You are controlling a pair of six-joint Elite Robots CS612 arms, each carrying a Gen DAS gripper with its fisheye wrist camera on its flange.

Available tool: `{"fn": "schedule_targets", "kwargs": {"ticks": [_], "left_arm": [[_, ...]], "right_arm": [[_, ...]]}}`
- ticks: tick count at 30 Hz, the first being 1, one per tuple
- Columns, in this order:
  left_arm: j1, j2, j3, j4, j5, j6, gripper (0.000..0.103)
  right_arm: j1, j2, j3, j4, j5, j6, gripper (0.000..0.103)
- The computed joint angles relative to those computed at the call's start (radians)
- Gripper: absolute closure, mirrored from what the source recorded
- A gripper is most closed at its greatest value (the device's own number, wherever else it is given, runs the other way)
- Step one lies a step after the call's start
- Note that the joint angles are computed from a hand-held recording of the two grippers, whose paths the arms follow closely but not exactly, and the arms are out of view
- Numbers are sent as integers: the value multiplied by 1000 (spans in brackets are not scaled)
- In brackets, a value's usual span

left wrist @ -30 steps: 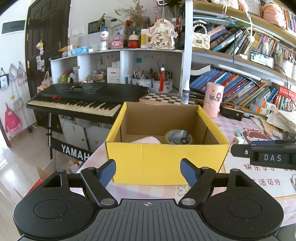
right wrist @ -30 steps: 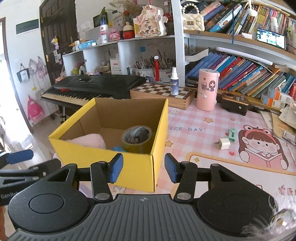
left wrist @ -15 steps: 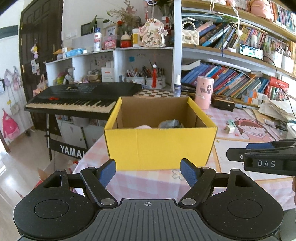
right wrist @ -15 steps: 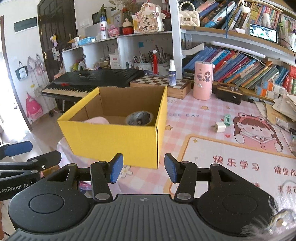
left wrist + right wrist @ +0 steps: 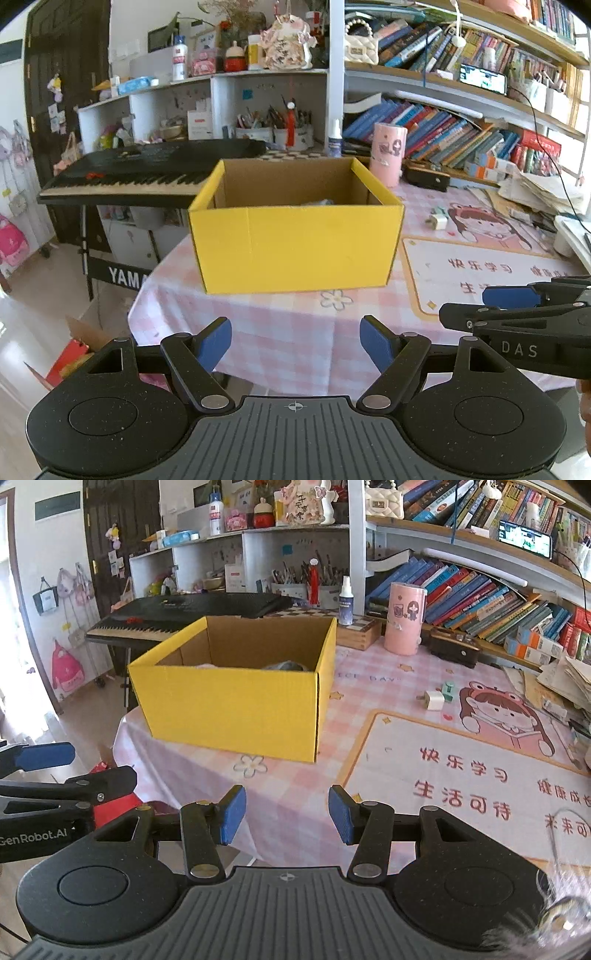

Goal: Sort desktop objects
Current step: 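Lift both tools out of the yellow box and move back toward the desk items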

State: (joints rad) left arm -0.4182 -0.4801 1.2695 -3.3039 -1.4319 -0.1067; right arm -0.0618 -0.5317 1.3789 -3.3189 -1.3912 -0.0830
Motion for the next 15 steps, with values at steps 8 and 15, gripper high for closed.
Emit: {"fn": "schedule_targets", "kwargs": {"ticks": [8,15], "left_arm": [[-5,1,0,27,-58,24,25],[-13,13,-29,53,-103,57,25]], "right_arm": [[-3,-13,37,-2,-40,17,54],[-15,-19,55,-4,-81,62,53]]}}
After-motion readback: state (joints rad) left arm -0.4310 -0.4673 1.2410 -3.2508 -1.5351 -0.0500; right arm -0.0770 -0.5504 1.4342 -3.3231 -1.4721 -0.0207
